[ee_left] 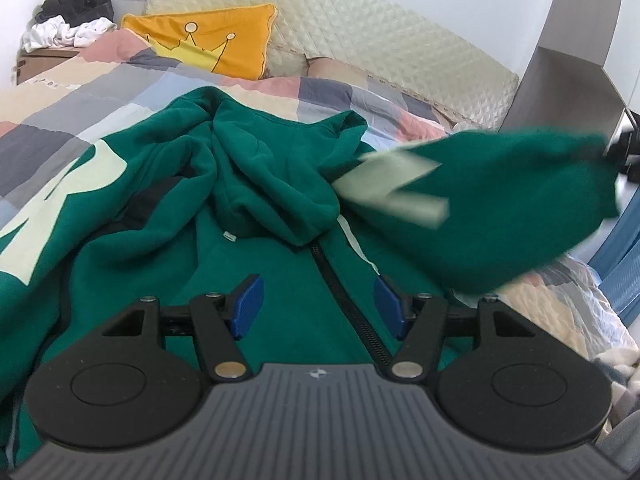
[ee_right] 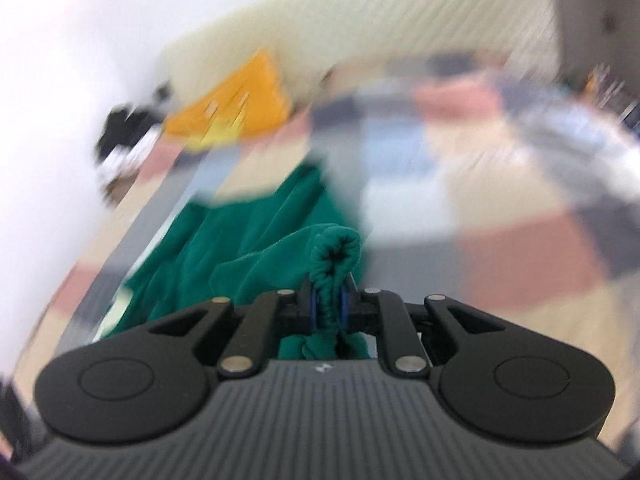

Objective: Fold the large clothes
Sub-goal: 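Grasp a green sleeve with the right gripper and pull it outward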

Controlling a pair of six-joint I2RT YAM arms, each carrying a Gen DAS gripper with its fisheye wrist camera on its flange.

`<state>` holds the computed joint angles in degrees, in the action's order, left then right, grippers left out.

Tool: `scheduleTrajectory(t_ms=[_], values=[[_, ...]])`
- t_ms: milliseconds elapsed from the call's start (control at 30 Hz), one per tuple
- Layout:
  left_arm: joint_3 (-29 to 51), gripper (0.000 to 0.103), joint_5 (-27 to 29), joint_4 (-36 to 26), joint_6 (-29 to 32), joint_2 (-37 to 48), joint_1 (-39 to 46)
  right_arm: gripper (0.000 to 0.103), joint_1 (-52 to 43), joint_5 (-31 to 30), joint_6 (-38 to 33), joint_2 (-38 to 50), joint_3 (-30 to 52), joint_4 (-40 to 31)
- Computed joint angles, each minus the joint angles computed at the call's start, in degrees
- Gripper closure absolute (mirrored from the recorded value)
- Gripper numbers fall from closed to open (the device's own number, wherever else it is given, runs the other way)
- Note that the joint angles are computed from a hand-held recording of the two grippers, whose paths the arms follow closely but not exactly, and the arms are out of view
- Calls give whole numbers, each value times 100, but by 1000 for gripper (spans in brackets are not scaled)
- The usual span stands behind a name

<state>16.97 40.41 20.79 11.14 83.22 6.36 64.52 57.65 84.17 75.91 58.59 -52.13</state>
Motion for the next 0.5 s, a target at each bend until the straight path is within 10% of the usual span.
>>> scheduleTrajectory(t_ms=[133,500], values=[[122,36,-210,181,-268,280,-277,89,-1016,501,-428,-811,292,-1187],[493,36,-645,468,-763,879,-752,91,-5250,-161,-4883,-2241,450,923]])
